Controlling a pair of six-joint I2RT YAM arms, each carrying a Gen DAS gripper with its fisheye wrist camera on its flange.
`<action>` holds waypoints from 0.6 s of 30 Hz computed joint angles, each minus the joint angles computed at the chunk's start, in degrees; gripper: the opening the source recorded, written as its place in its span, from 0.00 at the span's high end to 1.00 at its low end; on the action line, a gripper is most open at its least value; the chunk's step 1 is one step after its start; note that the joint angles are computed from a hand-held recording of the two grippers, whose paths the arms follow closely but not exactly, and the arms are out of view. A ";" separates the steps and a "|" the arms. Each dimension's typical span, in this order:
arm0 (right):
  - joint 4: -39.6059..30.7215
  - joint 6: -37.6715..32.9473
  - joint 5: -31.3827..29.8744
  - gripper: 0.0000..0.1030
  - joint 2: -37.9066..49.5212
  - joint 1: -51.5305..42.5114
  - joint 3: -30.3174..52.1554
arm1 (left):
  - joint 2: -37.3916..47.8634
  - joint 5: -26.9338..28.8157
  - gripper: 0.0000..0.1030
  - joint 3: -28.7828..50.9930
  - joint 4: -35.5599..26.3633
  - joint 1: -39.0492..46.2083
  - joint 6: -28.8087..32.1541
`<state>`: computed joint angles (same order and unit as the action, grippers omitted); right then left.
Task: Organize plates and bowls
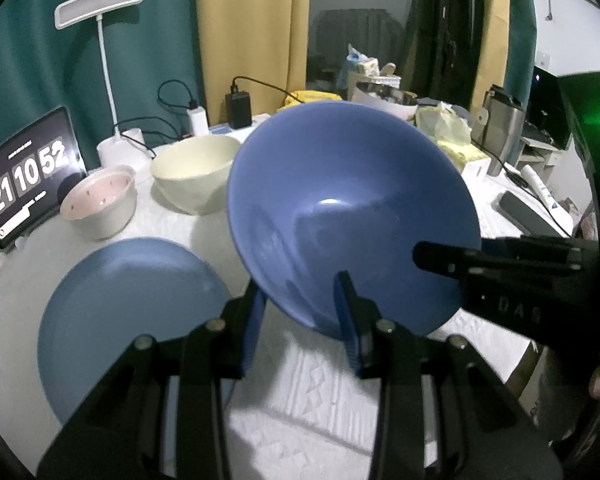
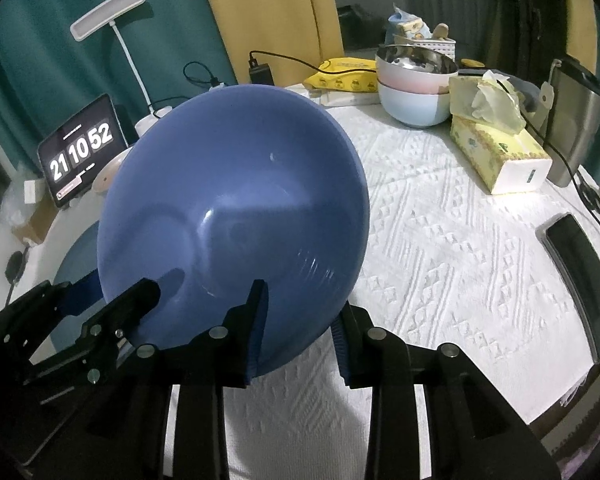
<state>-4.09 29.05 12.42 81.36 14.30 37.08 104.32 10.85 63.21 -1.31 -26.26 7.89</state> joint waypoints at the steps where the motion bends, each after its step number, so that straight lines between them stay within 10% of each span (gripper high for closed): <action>1: -0.20 0.04 0.06 0.69 0.04 -0.03 0.13 | -0.02 0.14 0.65 -0.01 -0.07 0.14 -0.06; 18: -1.55 -1.07 -0.04 0.68 -0.52 -3.28 0.99 | 1.27 -0.29 0.64 1.53 -1.40 0.21 1.45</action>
<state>-5.64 27.98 12.38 80.83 11.02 38.07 105.59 10.56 64.74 -2.71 -26.05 9.34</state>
